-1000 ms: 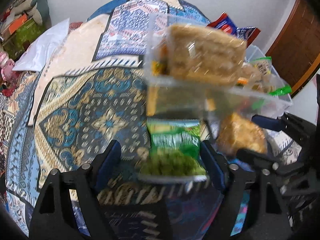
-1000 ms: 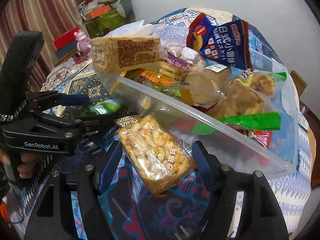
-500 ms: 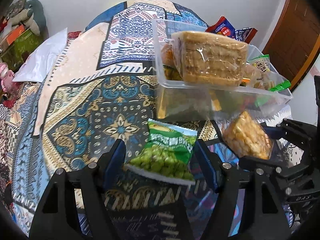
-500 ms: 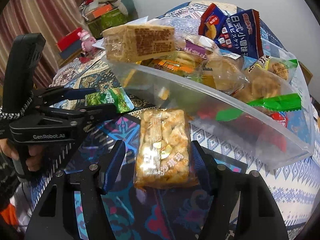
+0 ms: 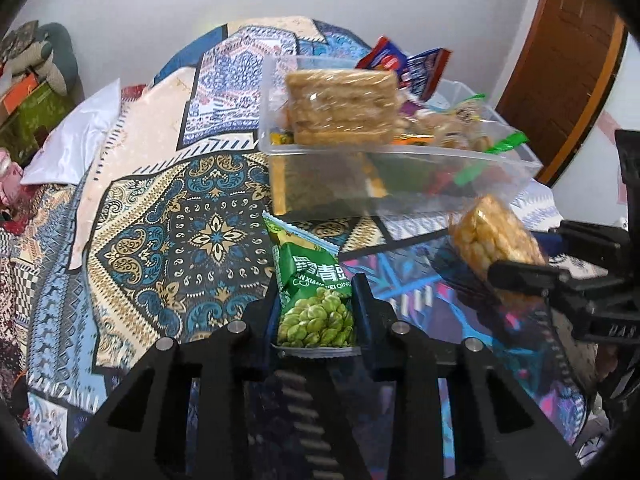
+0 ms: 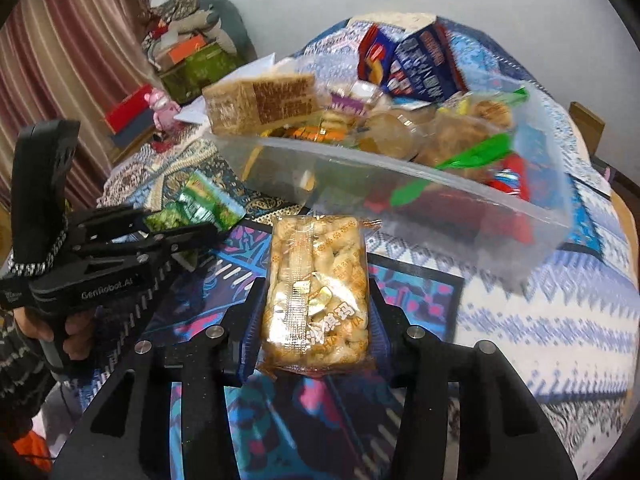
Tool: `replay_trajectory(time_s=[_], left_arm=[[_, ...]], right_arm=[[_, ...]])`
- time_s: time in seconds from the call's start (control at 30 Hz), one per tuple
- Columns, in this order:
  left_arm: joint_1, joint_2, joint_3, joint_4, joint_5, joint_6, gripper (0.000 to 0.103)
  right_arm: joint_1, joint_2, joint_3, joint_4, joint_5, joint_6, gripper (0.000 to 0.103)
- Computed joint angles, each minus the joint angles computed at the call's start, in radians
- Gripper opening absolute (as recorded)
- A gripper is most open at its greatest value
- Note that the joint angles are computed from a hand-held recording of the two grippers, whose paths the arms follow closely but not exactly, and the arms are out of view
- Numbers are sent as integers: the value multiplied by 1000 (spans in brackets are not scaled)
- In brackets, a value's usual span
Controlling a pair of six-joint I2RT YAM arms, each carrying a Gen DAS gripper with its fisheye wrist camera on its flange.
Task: Organize snacks
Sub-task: 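Grasp the green pea snack bag with the left tool while the right tool grasps the peanut candy pack, then carry the pea bag and peanut pack over the clear box and release them inside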
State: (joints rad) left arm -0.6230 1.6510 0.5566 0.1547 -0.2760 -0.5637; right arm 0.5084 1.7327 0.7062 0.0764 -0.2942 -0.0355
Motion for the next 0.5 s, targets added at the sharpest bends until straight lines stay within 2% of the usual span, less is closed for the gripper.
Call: replay_trajectory(time_s=[0.2, 0.4, 0.5], left_arm=[[-91, -137, -12, -88, -75, -51, 32], [-123, -236, 47, -168, -133, -22, 32], [-105, -241, 93, -176, -132, 8, 32]], right_arm=[[-45, -133, -66, -2, -17, 1, 42], [-70, -226, -74, -12, -6, 8, 42], [-78, -233, -62, 4, -7, 23, 42]])
